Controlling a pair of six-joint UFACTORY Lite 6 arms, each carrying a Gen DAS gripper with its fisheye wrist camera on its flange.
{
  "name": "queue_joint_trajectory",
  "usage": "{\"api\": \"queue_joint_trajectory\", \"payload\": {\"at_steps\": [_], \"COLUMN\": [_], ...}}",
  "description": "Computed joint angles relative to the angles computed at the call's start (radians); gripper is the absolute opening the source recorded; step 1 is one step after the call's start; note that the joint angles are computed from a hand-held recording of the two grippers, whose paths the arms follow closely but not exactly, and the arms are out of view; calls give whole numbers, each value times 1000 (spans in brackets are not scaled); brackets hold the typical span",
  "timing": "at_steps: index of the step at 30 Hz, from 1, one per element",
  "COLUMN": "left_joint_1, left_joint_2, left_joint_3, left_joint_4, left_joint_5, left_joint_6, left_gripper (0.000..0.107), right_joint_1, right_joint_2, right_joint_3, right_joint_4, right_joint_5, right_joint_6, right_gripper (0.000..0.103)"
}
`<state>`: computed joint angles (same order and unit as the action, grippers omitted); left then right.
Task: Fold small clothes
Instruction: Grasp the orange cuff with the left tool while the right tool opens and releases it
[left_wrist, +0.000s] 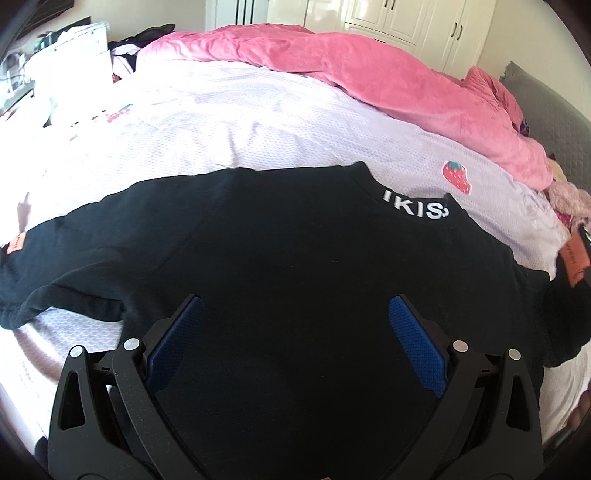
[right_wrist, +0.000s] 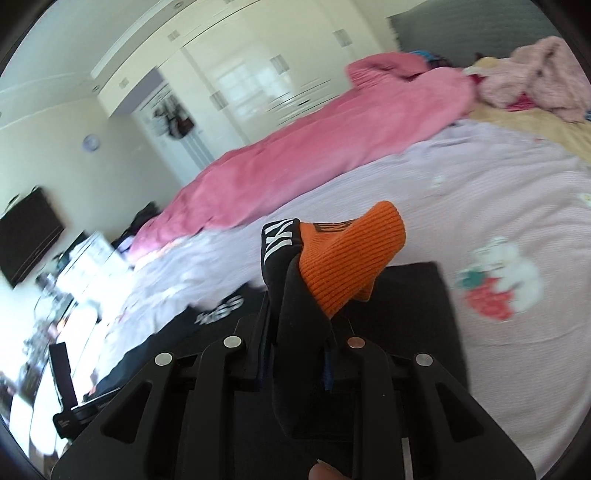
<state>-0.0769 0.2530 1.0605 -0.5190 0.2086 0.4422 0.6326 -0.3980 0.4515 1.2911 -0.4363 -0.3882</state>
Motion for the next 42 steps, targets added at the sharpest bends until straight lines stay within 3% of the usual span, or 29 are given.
{"api": "queue_joint_trajectory", "payload": {"at_steps": [6, 10, 23, 25, 30, 33, 36, 40, 42], "left_joint_1": [105, 164, 268, 279, 305, 322, 329, 331, 331], "left_joint_2": [-26, -32, -44, -44, -54, -62, -62, -50, -35], "left_joint_3": [-18, -14, -8, -4, 1, 3, 3, 3, 6], "left_joint_4": [-220, -270, -426, -444, -458, -474, -474, -481, -503], "left_joint_5": [30, 49, 133, 147, 168, 182, 187, 200, 219], "left_joint_6": [240, 299, 471, 490, 497, 509, 511, 515, 537], "left_gripper": [94, 94, 94, 94, 94, 94, 94, 94, 94], "right_joint_1": [70, 121, 243, 251, 290, 317, 319, 322, 307], "right_joint_2": [291, 474, 878, 915, 964, 977, 959, 906, 864], "right_joint_3": [234, 401, 823, 862, 917, 940, 926, 867, 814], "right_joint_4": [-116, -106, 223, 268, 303, 305, 265, 236, 223], "right_joint_5": [2, 6, -12, -2, -11, -14, 27, 39, 40], "right_joint_6": [94, 59, -380, -442, -546, -607, -588, -547, -497], "right_gripper": [20, 20, 23, 24, 44, 49, 58, 59, 64]}}
